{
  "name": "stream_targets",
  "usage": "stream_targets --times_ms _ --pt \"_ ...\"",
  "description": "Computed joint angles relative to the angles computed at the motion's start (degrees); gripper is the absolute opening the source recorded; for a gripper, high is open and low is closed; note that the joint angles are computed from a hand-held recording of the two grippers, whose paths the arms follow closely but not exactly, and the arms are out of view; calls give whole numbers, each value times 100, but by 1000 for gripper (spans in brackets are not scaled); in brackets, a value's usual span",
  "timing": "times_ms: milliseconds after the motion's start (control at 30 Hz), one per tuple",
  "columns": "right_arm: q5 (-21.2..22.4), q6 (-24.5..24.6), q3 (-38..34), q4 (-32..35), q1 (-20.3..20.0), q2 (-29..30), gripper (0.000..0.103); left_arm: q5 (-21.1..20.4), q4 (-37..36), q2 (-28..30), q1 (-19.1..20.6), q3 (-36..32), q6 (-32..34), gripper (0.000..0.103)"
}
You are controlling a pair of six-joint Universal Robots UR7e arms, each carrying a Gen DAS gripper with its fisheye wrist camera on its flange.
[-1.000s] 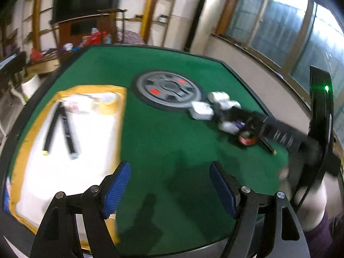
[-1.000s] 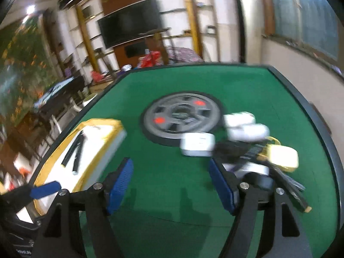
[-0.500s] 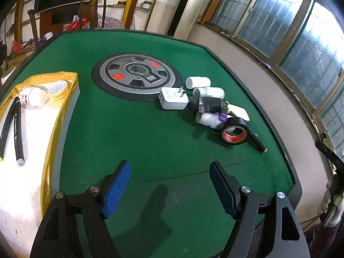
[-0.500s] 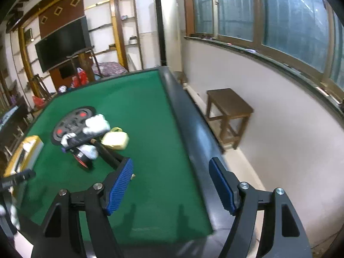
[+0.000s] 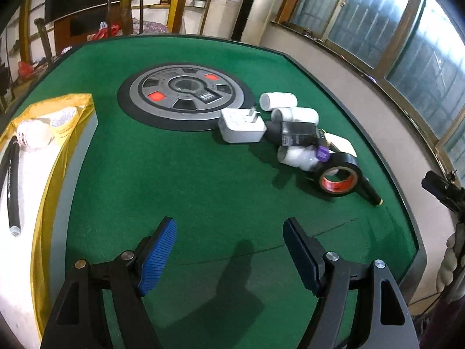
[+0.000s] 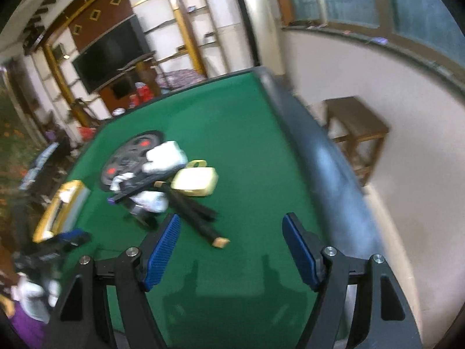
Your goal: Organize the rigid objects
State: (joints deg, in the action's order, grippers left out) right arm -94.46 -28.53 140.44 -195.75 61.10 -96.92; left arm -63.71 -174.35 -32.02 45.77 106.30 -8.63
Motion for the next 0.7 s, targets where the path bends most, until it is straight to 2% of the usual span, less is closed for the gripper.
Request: stream_targets --times_ms 100,200,333,433,500,567,600,700 --pt "177 175 -353 579 226 261 72 -39 -8 44 105 -77 -91 79" --pt "28 647 -746 887 551 703 72 20 -44 11 122 -50 -333 79" --pt "190 754 -643 415 827 910 72 453 -521 -284 -117 439 -865 79" --pt "97 963 -527 200 1011 1000 72 702 -1145 -583 -392 1122 -862 79" --pt "-473 1081 -564 66 1249 1194 72 710 -1578 -720 -515 1527 -799 82" --pt "-1101 1228 -630 -113 1471 1428 72 396 -1759 -842 -515 1762 -458 82" --pt "-1404 1357 -668 -217 1568 1561 72 307 -1794 -893 -473 1816 -271 82" --pt "-1899 1684 -765 -289 1694 1775 72 6 -1798 -1061 -170 1830 -59 82"
